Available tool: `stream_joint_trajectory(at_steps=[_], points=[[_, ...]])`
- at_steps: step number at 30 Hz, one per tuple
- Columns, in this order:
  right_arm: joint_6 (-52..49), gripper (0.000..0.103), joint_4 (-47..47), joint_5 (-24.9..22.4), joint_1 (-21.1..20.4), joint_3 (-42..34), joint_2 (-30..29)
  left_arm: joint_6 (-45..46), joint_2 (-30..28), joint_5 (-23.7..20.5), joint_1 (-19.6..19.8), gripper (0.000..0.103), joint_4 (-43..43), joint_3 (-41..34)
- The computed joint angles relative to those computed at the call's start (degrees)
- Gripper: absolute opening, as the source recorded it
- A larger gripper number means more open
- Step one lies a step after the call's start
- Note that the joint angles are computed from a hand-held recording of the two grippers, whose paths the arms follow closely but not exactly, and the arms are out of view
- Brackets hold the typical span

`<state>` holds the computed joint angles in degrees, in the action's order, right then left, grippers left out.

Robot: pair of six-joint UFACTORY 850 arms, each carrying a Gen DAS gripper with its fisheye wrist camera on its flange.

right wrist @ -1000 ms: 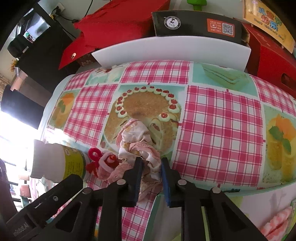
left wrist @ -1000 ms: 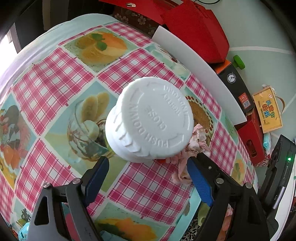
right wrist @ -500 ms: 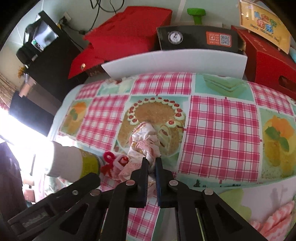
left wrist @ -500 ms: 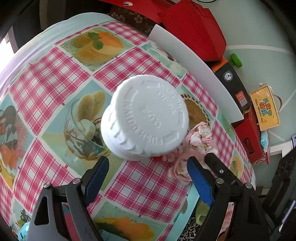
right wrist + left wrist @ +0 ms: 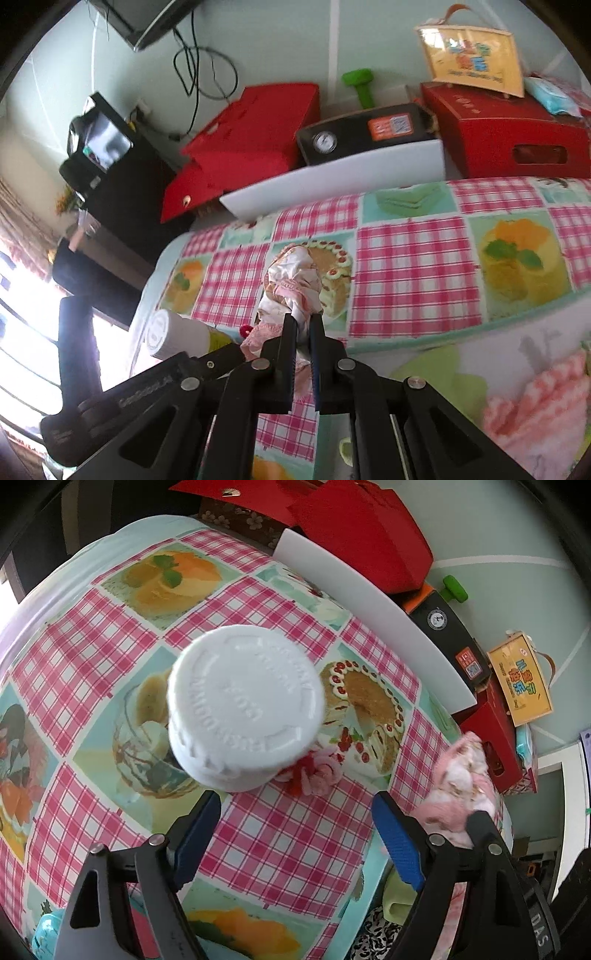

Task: Organize soft objects
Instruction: 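Grasp the red-and-pink bow toy with left tool while right tool holds scrunchie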

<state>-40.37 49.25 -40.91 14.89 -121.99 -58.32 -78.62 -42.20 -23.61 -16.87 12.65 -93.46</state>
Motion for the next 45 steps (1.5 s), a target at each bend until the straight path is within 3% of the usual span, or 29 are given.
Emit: stream_joint_trajectory(at_steps=[8, 10, 14, 18, 24, 28, 33, 45], points=[[-2.6, 0.007, 2.5, 2.3, -1.4, 3.6, 3.0, -0.9, -3.1, -2.9, -0.9, 0.082, 2.2, -4.5], [-1.8, 0.007, 1.3, 3.1, -1.5, 3.8, 3.3, -0.4, -3.7, -3.4, -1.1, 0.071, 2.4, -5.4], [1.7, 0.007, -2.7, 4.9, -2.0, 3.7, 3.5, 0.9, -5.0, -4.9, -1.2, 0.070, 2.8, -7.3], [0.8, 0.007, -0.3, 4.1, -3.2, 3.2, 3.4, -1.1, -5.5, -6.2, -1.6, 0.069, 5.7, -8.3], [-0.8, 0.007, 3.1, 3.4, -4.7, 3.2, 3.8, -0.5, -7.8, -10.5, -2.2, 0.067, 9.7, -12.1], [-1.7, 0.007, 5.4, 2.5, -5.6, 3.1, 3.8, 1.3, -9.6, -14.2, -2.9, 0.059, 11.4, -15.2], [-2.2, 0.007, 6.9, 1.5, -6.2, 2.9, 3.7, 2.2, -11.1, -17.2, -3.4, 0.059, 14.0, -17.7], [0.8, 0.007, 4.7, 0.3, -6.5, 1.1, 2.3, 7.6, -17.2, -26.9, -4.5, 0.052, 18.2, -27.1]])
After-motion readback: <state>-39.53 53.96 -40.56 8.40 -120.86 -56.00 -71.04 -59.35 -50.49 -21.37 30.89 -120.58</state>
